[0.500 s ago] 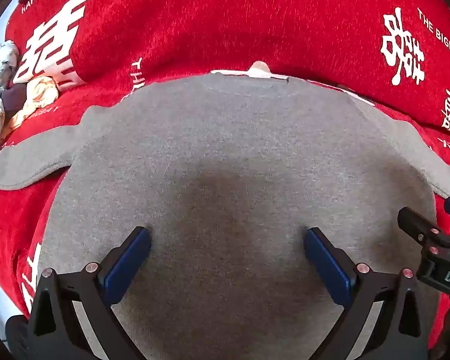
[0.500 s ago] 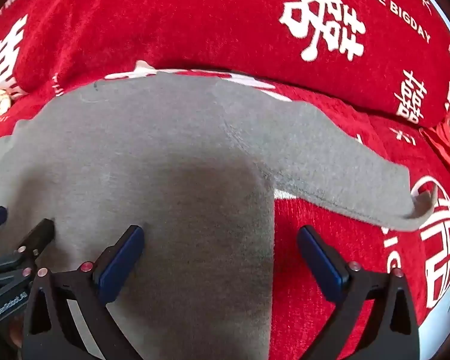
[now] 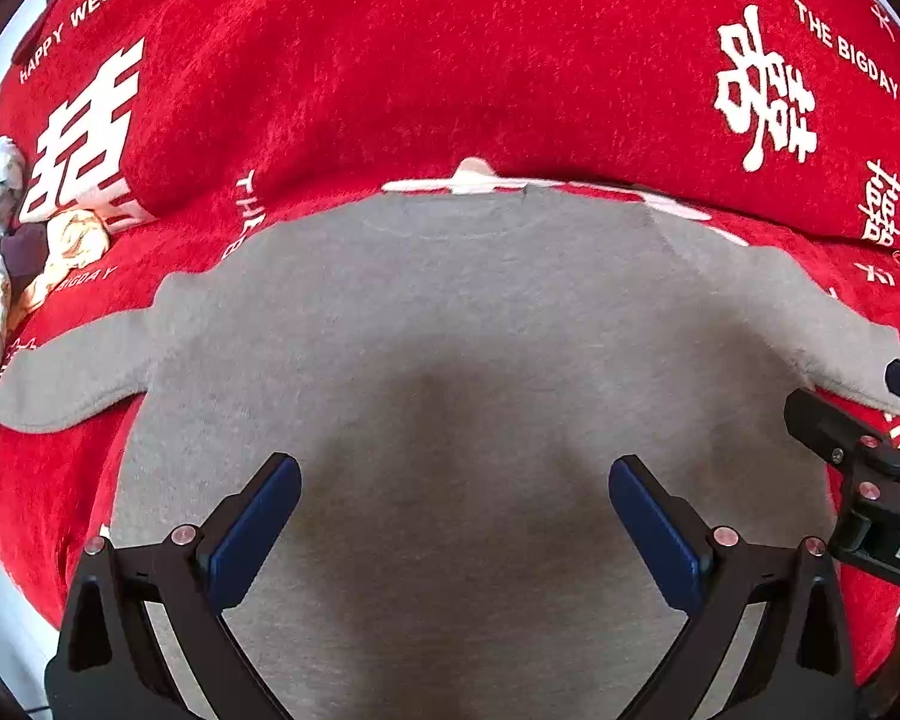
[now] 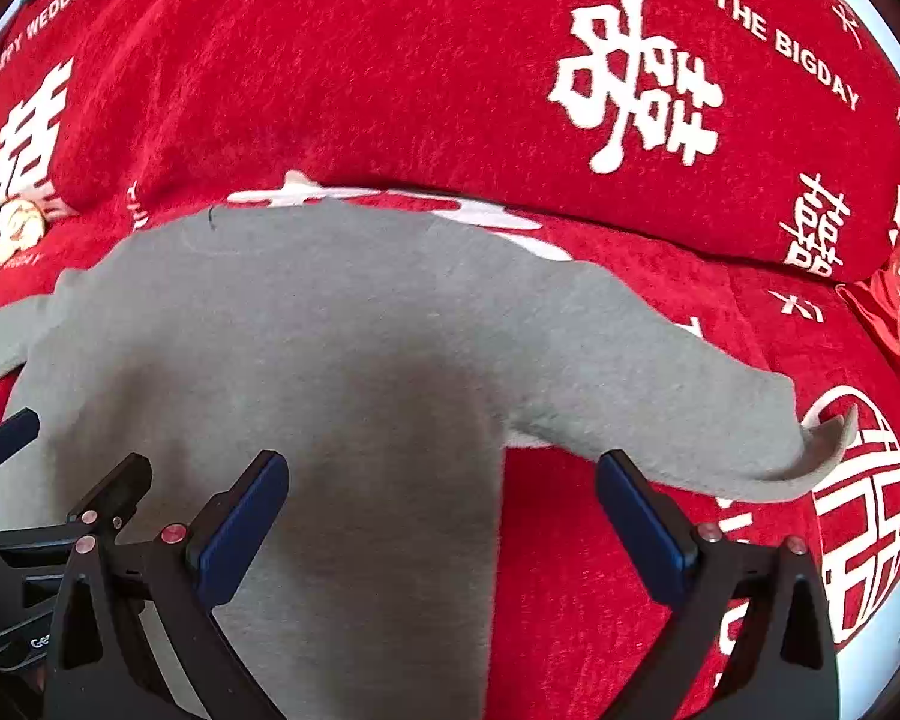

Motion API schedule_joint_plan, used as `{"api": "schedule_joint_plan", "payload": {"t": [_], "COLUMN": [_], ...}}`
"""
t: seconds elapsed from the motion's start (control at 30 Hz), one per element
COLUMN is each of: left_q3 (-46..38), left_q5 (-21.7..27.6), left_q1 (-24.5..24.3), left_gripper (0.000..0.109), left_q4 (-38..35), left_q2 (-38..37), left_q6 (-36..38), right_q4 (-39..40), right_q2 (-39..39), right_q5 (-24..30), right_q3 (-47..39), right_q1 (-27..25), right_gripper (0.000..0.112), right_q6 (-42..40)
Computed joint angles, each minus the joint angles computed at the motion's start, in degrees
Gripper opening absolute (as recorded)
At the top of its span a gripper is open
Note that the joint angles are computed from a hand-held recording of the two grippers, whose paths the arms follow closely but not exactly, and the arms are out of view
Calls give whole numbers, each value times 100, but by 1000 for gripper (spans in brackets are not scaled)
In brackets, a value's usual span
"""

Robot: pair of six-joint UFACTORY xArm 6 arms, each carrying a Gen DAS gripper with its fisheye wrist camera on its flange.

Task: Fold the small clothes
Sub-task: 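Move the right gripper to the grey sweater's sleeve cuff and grasp it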

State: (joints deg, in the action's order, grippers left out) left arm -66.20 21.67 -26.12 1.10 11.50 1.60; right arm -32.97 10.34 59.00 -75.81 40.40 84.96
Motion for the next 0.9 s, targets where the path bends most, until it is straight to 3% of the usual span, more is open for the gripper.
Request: {"api": "schedule_joint_plan", "payload": {"t": [0.1, 0.4, 0.6, 0.9], "left_q3": [-44, -498, -1137, -1913], "left_q5": [-22, -5, 499, 827], "left_q1": [-66, -426, -743, -1134], "left_gripper": [103, 103, 103, 103], "left_q4": [-1, 1354, 1153, 1106], "left_q2": [2, 311, 701, 1242], "left_q6": [-16, -1003, -853, -829], "right_q4": [-22, -102, -16, 127], "right_q2": [-214, -952, -1553, -2406], "right_q5": [-79, -328, -548, -587], "right_q3": [288, 1366, 2223, 3265], "right_q1": [-76, -333, -643, -1047], "right_gripper": [102, 102, 102, 102], "right_q6": [93, 568, 912, 1174]}}
